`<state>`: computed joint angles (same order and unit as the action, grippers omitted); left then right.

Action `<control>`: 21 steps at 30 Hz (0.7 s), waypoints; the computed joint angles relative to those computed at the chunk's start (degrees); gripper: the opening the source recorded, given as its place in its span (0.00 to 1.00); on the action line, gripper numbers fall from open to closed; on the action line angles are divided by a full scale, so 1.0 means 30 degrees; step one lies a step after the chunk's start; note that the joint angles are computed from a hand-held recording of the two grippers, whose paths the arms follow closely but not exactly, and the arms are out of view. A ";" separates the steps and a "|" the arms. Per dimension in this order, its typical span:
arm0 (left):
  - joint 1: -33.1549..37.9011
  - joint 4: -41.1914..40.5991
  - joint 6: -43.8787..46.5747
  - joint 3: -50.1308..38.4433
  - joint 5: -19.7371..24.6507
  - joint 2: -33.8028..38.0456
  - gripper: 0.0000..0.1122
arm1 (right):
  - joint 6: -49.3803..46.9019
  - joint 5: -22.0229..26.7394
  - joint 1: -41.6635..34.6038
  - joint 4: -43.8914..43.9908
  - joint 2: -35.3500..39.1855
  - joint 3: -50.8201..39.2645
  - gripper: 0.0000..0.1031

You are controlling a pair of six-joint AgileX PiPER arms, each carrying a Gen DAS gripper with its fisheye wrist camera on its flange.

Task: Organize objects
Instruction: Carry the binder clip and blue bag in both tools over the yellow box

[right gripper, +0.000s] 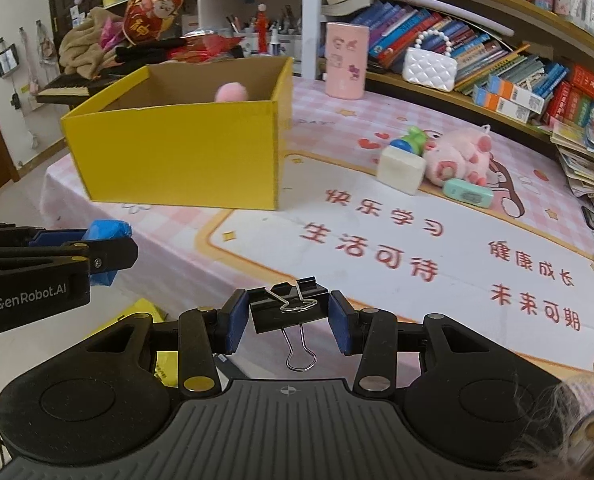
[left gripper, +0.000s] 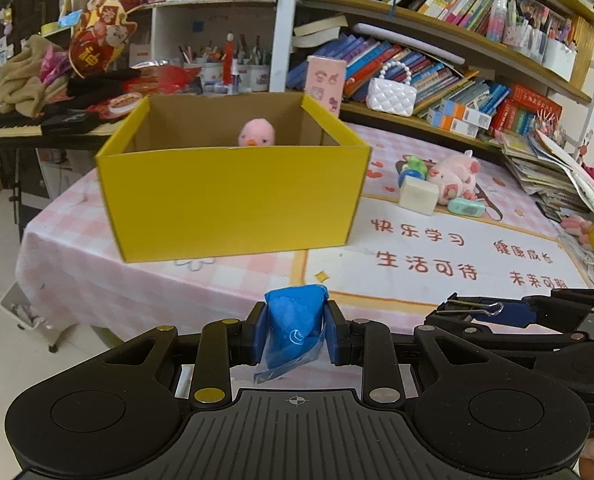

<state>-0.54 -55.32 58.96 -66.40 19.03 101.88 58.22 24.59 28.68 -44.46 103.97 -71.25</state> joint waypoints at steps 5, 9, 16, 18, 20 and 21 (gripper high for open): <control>0.1137 -0.1400 0.2196 0.0692 0.0543 -0.0483 0.25 | 0.1836 0.0737 0.1267 -0.1100 0.0258 -0.0335 0.39; 0.1959 -0.2129 0.3617 0.1211 0.1011 -0.0806 0.25 | 0.2962 0.1149 0.2096 -0.1687 0.0485 -0.0526 0.39; 0.3174 -0.2712 0.5193 0.1714 0.1634 -0.1103 0.25 | 0.4133 0.1669 0.3121 -0.2098 0.0988 -0.1008 0.39; 0.3376 -0.2621 0.5223 0.1704 0.1715 -0.1106 0.25 | 0.4063 0.1739 0.3288 -0.1959 0.1119 -0.1198 0.39; 0.3565 -0.2562 0.5285 0.1682 0.1876 -0.1096 0.25 | 0.3903 0.1877 0.3450 -0.1758 0.1293 -0.1497 0.39; 0.3656 -0.2508 0.5275 0.1638 0.1981 -0.1078 0.25 | 0.3848 0.1931 0.3505 -0.1720 0.1347 -0.1596 0.39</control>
<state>10.42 -62.85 74.79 -61.49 24.97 98.65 69.76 30.38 39.20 -49.62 108.01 -76.04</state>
